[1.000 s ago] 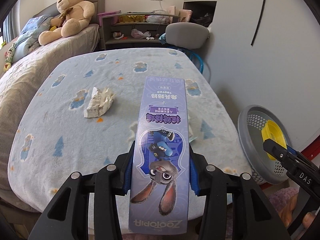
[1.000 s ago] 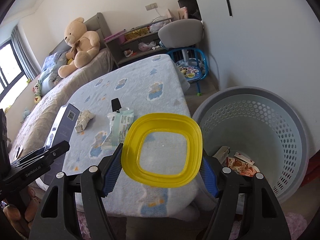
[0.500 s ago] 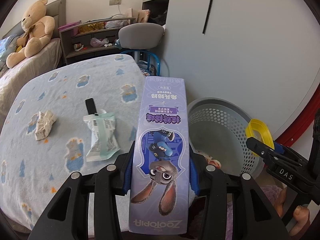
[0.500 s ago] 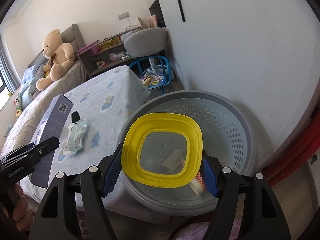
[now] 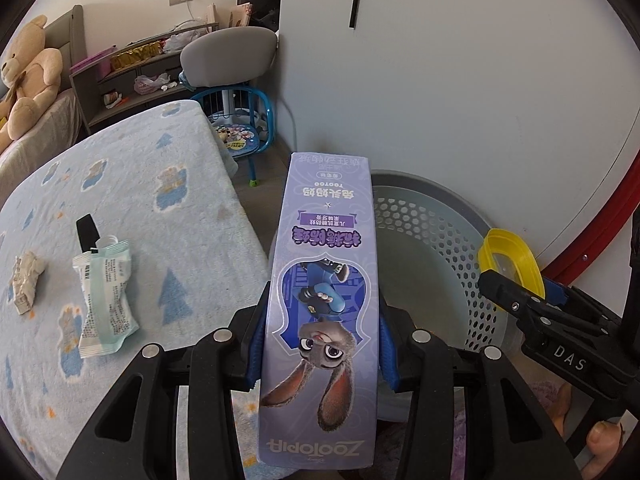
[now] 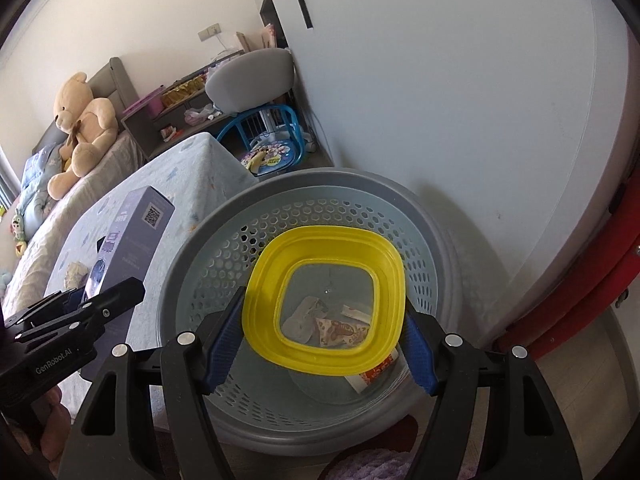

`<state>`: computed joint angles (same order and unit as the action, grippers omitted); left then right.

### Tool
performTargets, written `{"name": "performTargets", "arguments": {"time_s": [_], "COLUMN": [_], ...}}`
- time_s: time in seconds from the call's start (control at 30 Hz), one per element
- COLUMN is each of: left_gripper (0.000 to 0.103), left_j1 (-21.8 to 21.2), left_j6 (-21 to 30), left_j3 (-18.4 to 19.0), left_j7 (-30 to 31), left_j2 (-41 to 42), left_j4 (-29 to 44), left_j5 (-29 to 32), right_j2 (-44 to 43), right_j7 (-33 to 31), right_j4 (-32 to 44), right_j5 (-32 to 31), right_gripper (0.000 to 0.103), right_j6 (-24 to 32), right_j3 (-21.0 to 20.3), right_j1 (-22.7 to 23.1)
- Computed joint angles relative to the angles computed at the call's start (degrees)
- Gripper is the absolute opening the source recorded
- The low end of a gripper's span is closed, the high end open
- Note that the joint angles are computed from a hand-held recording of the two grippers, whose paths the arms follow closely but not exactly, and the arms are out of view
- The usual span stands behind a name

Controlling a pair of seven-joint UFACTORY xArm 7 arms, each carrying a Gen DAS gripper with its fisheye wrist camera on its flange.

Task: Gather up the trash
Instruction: 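Carry lid and purple box over the grey basket and open both grippers, then withdraw both grippers from the basket back toward the table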

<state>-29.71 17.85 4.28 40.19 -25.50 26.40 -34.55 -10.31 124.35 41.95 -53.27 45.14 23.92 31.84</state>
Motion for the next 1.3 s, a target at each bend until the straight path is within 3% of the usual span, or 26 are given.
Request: {"name": "performTargets", "arguments": {"time_s": [0.37, 0.47, 0.57, 1.3], "left_gripper": [0.043, 0.048, 0.062, 0.067], "left_j1": [-1.83, -1.05, -1.12, -1.01], "left_j6": [-1.88, -2.74, -3.92, -4.45], "left_j3": [-2.87, -3.7, -3.65, -1.95], "left_j7": [-1.18, -2.51, -3.2, -10.75], "left_j2": [4.96, 4.8, 4.18, 0.58], "left_j4": [1.99, 1.5, 0.91, -1.38], "left_j5": [-1.92, -1.16, -0.81, 6.89], "right_j2": [-0.75, -0.98, -1.02, -0.27], "right_j7": [-0.46, 0.19, 0.88, 0.6], "right_j4": [-1.43, -1.48, -1.19, -0.37], "right_j5": [1.55, 1.32, 0.62, 1.09], "right_gripper": [0.07, 0.079, 0.084, 0.089], "right_j6": [-0.32, 0.31, 1.88, 3.59], "right_j3": [-0.39, -0.02, 0.58, 0.16], "right_j1": [-0.95, -0.99, -0.74, 0.28]}}
